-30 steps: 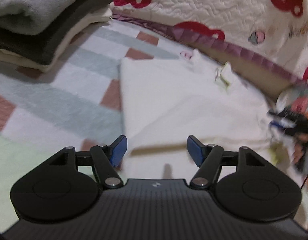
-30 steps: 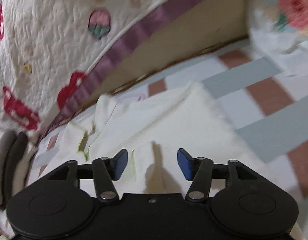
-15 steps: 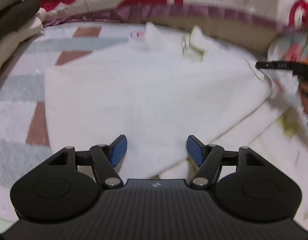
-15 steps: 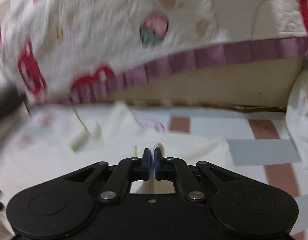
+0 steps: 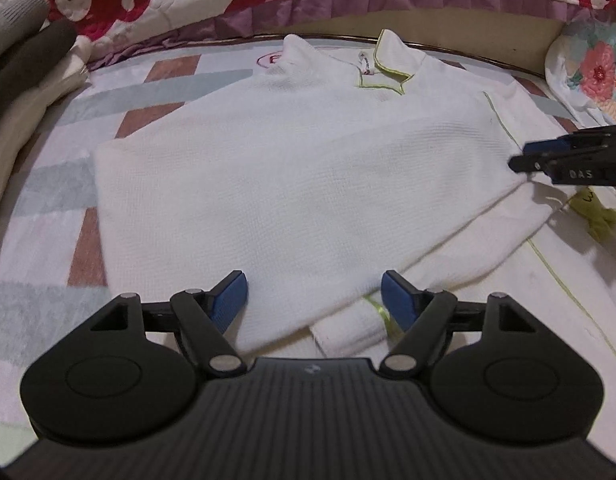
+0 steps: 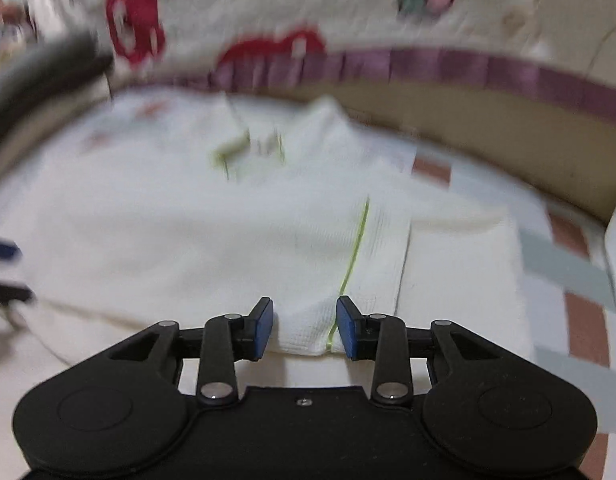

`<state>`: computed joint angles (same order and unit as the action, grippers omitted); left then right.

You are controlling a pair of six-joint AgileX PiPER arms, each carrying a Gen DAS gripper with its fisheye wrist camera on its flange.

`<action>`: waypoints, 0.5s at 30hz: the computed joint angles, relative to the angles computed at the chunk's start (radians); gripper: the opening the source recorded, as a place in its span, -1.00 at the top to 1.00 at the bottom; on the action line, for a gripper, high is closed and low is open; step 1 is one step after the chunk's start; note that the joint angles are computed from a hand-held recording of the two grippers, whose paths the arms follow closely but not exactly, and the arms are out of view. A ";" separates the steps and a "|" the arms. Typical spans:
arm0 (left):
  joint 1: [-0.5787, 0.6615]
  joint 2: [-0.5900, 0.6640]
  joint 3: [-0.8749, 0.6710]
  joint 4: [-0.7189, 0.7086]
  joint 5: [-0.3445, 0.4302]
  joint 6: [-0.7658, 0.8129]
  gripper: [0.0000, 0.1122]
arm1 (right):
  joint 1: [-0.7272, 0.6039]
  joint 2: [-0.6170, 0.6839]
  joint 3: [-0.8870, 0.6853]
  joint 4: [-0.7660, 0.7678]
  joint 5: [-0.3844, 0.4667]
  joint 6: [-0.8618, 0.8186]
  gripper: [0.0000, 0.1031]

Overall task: Fold clothes
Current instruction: 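Grasp the white shirt edge with the left tool and fold it over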

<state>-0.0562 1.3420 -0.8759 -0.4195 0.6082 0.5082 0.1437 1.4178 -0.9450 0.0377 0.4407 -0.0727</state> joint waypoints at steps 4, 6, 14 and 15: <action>0.089 -0.054 0.007 -0.049 0.067 0.016 -0.33 | -0.013 0.004 0.021 0.014 -0.027 -0.011 0.24; 0.135 -0.069 0.011 -0.033 0.076 -0.012 -0.33 | 0.020 -0.004 0.029 -0.089 -0.029 0.078 0.20; 0.549 0.026 -0.004 -0.324 0.366 0.263 -0.33 | 0.186 -0.101 -0.013 -0.107 0.060 0.244 0.01; 0.559 0.022 0.003 -0.301 0.349 0.238 -0.33 | 0.216 -0.106 -0.019 -0.085 0.065 0.230 -0.05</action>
